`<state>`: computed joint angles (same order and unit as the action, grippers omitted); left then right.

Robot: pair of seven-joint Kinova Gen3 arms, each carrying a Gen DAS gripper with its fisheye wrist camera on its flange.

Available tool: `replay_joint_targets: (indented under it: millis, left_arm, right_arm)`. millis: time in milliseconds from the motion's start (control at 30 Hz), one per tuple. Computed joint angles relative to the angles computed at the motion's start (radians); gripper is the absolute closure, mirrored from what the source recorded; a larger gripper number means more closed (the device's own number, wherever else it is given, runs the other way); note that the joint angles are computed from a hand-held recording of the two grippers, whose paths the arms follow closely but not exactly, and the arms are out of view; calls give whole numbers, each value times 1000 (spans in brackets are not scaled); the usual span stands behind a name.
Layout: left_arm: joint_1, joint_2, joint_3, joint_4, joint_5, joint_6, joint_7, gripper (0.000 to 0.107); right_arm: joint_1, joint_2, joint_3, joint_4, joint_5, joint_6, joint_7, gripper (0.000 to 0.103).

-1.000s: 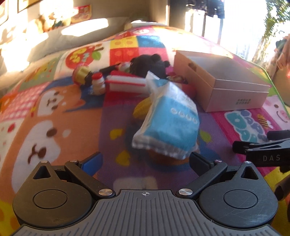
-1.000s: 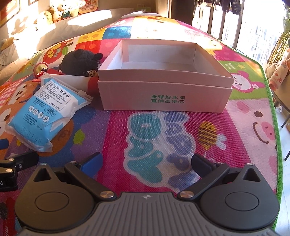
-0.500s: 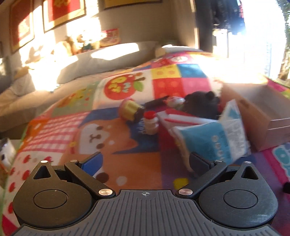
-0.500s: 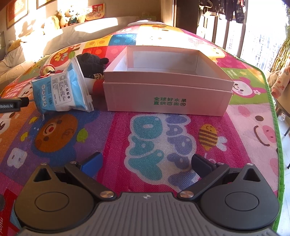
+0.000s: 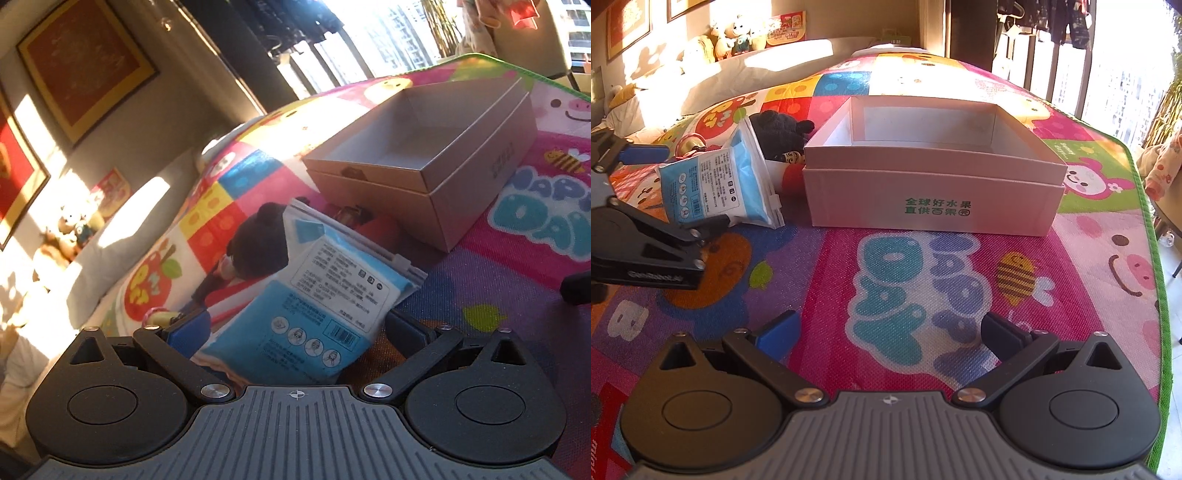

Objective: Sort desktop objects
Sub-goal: 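Move the right gripper toward the yellow corn toy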

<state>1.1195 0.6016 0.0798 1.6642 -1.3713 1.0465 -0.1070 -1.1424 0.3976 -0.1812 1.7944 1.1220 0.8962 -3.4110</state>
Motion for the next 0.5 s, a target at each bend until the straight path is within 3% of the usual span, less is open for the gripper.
replay_joint_targets:
  millis: [67, 233, 300, 500]
  left_arm:
    - [-2, 2, 3, -7, 11, 2, -3, 30]
    - [13, -25, 2, 5, 38, 29, 65, 42]
    - [6, -70, 18, 29, 77, 24, 112, 45]
    - [-51, -273, 106, 197, 198, -116, 306, 41]
  right_arm:
    - [-1, 0, 0, 3, 3, 0, -6, 0]
    - [-1, -1, -1, 4, 4, 0, -8, 0]
    - [0, -2, -2, 5, 5, -3, -9, 0]
    - [24, -33, -18, 30, 16, -71, 40, 0]
